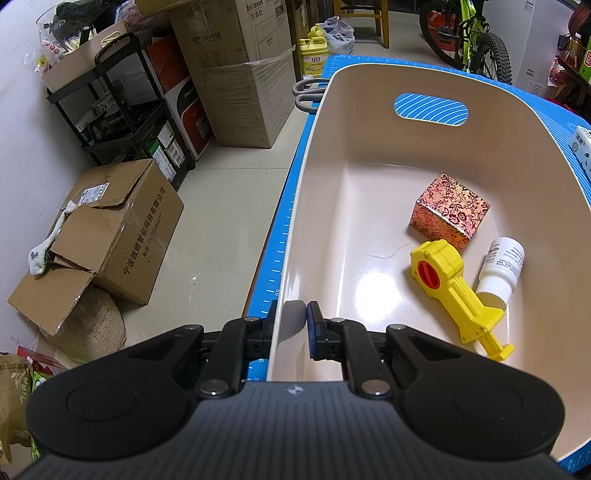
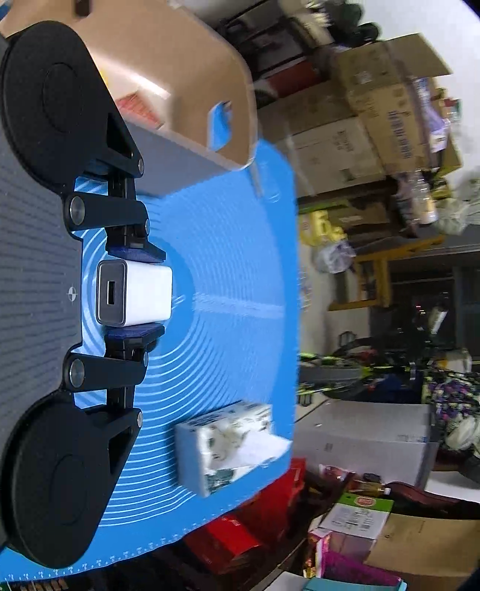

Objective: Organize rigid objects
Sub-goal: 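Carry the white charger with the right gripper and release it into the basket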

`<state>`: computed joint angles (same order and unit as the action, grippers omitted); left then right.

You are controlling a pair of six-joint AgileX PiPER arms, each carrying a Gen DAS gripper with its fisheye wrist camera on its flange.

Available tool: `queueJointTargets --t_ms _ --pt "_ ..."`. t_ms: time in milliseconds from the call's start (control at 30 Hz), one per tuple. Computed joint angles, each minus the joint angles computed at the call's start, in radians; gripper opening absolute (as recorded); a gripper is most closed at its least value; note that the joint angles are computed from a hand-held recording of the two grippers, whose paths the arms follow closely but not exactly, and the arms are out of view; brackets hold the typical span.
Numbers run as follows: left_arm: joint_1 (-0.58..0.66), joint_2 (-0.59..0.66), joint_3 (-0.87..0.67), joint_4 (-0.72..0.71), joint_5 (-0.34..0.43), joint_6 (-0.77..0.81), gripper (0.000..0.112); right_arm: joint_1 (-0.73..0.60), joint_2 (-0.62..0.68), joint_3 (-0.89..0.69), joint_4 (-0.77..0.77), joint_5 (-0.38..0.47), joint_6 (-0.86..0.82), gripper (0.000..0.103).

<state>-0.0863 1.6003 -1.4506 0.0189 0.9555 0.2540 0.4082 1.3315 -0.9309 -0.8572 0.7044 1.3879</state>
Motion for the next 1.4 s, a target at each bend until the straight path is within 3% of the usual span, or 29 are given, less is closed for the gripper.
queueJointTargets --t_ms 167,333,533,867,1400 --pt "-0.003 0.0 -0.001 0.002 0.002 -0.005 0.016 0.094 0.014 -0.064 -0.076 0.018 0.063 0.042" --pt "-0.004 0.002 -0.01 0.002 0.009 -0.007 0.016 0.166 0.043 -0.102 -0.143 -0.025 0.106 0.042" --pt "-0.003 0.005 -0.016 0.002 0.012 -0.007 0.016 0.215 0.117 -0.172 -0.122 -0.046 0.078 0.042" --pt "-0.002 0.003 -0.012 0.003 0.007 -0.003 0.016 0.241 0.283 -0.313 0.069 -0.034 -0.156 0.042" --pt "-0.005 0.002 -0.008 0.003 0.004 -0.006 0.016 0.284 0.42 -0.455 0.22 0.125 -0.424 0.042"
